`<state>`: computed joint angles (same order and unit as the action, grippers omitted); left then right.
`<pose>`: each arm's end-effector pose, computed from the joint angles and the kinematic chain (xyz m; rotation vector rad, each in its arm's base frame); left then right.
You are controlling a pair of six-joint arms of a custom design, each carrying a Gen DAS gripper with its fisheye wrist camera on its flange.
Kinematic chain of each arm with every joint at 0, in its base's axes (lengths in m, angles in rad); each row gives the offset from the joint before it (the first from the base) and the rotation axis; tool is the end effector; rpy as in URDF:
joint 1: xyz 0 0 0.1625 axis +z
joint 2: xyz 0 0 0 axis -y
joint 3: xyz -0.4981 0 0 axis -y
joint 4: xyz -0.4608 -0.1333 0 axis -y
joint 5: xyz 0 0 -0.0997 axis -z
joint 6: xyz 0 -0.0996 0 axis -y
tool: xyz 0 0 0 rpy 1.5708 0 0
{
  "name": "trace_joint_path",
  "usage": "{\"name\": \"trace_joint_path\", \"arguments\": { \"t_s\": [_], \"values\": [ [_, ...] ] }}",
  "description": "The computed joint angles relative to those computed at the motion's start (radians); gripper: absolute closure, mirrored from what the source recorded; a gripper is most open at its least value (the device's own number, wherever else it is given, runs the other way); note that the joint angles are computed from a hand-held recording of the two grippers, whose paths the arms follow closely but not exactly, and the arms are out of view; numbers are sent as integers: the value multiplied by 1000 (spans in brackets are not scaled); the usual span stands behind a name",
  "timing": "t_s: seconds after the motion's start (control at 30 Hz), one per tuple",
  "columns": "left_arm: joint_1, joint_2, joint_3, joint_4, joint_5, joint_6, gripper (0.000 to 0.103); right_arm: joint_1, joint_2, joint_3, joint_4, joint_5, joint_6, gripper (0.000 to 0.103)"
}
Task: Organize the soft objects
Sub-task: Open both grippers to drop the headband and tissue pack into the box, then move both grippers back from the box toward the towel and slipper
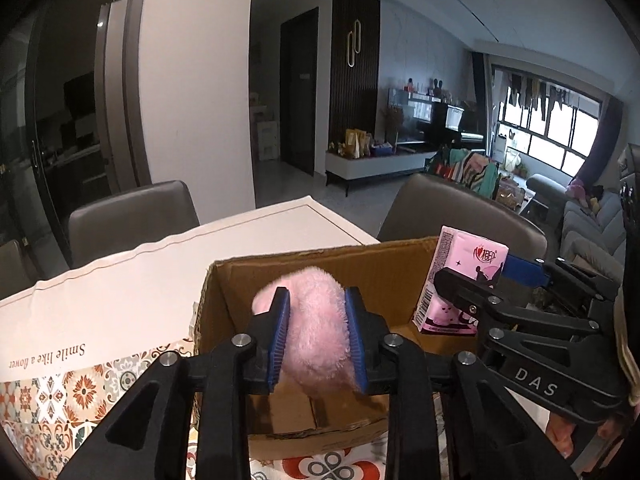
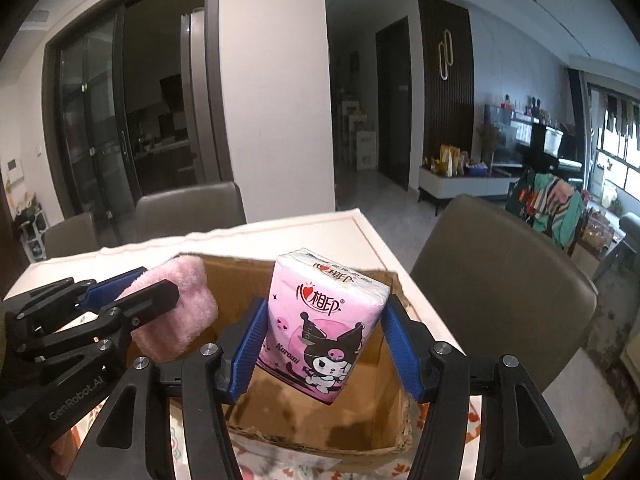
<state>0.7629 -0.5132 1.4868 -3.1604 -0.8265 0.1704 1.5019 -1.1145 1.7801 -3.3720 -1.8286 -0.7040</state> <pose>-0.4516 -0.7095 0.0238 0.8750 2.2857 -1.0309 0.0587 -0.7170 0.3749 0.5183 -2.1642 1.2020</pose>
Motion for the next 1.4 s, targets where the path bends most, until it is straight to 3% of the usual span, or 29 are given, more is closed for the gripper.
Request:
{"name": "trace_joint_path", "arguments": {
  "t_s": [0.17,0.33,0.53,0.87,1.07,1.4],
  "values": [
    [-7,-3,13,-27,24,15,55,-6,3,-12,35,-6,9,39],
    [-11,-7,24,-62,73,26,53,1,5,-8,12,-18,4,26],
    [-21,-32,70,-77,99,6,49,15,1,14,-33,-51,-8,25],
    [-79,-88,192,-207,186,27,22,47,-59,117,-114,-79,-13,25],
    [-128,-121,277,-291,264,45,21,66,-105,190,-149,-74,-3,22],
    [-196,-188,413,-304,330,-34,20,82,-183,334,-247,-57,-1,22]
  ]
}}
